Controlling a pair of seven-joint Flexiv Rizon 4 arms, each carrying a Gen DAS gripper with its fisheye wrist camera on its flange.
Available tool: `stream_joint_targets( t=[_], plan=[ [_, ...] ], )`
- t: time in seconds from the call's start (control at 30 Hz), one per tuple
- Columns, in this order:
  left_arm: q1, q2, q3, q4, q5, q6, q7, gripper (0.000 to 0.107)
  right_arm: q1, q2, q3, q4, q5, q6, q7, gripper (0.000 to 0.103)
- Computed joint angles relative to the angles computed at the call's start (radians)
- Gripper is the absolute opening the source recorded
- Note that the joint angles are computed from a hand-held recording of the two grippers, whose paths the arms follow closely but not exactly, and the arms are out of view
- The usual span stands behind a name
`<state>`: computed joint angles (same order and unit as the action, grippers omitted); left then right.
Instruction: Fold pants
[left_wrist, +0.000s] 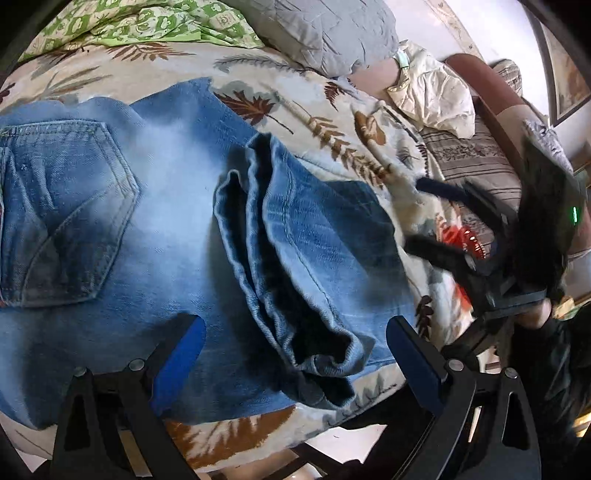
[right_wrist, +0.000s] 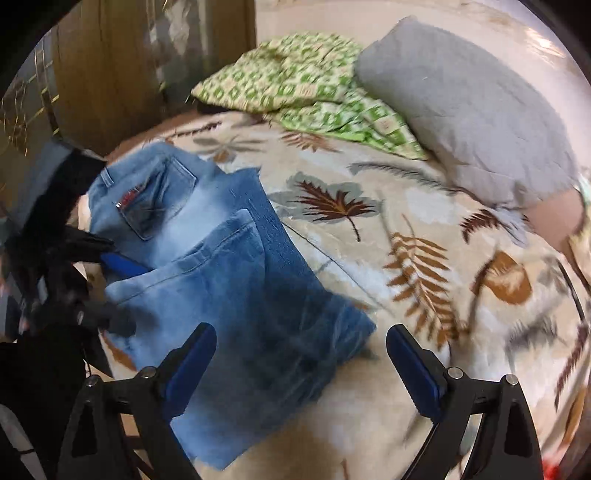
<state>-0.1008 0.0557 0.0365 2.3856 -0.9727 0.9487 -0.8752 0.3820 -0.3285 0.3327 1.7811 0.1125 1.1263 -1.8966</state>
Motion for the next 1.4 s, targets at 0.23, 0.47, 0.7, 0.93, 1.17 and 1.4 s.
stream_joint_targets(
  t=[0.23, 0.47, 0.7, 0.93, 1.17, 1.4],
  plan=[
    [-0.034, -0.009, -0.018, 0.045, -0.028, 0.12, 0.068, 0.098, 0.039, -0.124, -0.033, -0.139, -0.072, -0.096, 0.038, 0.067],
    [-0.081, -0.005, -0.038, 0.096, 0.014, 0.292, 0.129, 0.086, 0.084, -0.158, -0.067, -0.121, -0.179, -0.125, 0.083, 0.05],
    [-0.075, 0.032, -0.009, 0.081, -0.035, 0.217, 0.165, 0.021, 0.093, -0.123, -0.089, -0.066, -0.257, -0.063, 0.162, 0.018],
    [-0.128, 0.075, -0.009, 0.078, -0.147, 0.264, 0.302, 0.02, 0.027, -0.068, -0.055, -0.009, -0.171, 0.047, 0.219, 0.012],
    [-0.1, -0.038, -0.04, 0.073, -0.242, 0.267, 0.332, 0.021, 0.052, -0.112, -0.093, 0.012, -0.211, 0.058, 0.341, 0.011],
    [-0.085, -0.02, -0.033, 0.074, -0.263, 0.201, 0.33, 0.042, 0.016, -0.123, -0.065, -0.015, -0.183, 0.049, 0.374, 0.074]
  ],
)
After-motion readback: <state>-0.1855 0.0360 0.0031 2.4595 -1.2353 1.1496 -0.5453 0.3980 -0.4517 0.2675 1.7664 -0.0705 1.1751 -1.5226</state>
